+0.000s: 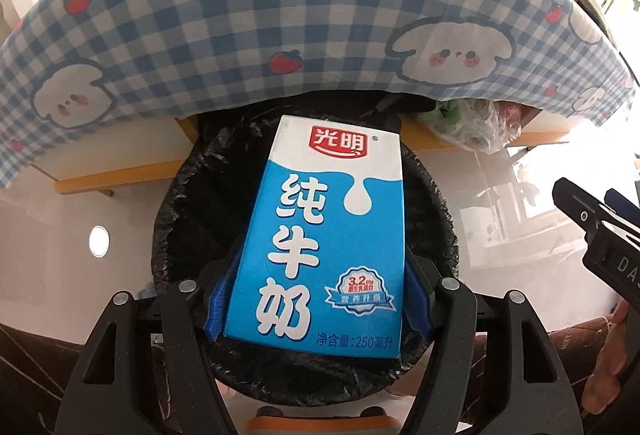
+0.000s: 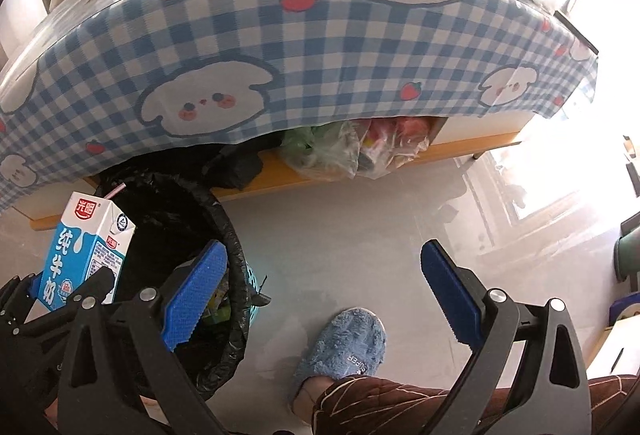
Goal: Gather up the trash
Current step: 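Lower the blue milk carton over the bin and open the left tool, then move both tools back over the table toward the red mesh bag and clear tube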
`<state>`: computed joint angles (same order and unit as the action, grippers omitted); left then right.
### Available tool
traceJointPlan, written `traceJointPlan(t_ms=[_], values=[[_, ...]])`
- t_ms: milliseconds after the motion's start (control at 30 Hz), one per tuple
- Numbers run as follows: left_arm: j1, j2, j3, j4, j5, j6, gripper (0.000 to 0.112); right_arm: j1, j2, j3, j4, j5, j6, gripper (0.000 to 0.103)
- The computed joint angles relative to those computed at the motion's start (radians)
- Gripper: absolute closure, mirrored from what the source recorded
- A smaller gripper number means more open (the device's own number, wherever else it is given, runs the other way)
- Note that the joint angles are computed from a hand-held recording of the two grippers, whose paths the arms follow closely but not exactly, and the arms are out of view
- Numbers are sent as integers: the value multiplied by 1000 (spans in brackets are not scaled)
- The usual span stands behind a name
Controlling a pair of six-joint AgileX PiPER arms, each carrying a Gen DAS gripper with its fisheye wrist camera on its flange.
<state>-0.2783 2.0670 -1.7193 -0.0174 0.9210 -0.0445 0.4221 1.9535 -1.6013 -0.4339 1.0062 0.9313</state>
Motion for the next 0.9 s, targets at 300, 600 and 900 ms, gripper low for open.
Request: traceJointPlan(t_ms=[300,600,900], values=[[2,-6,7,-25,-32,36,35,-2,-4,-2,0,-8,10,9],[47,-43,45,-22,-75,63,15,17,12,-48,28,-18,5,9],[120,-85,20,-54,-54,98,15,51,63,-162,50,-5,-37,9]])
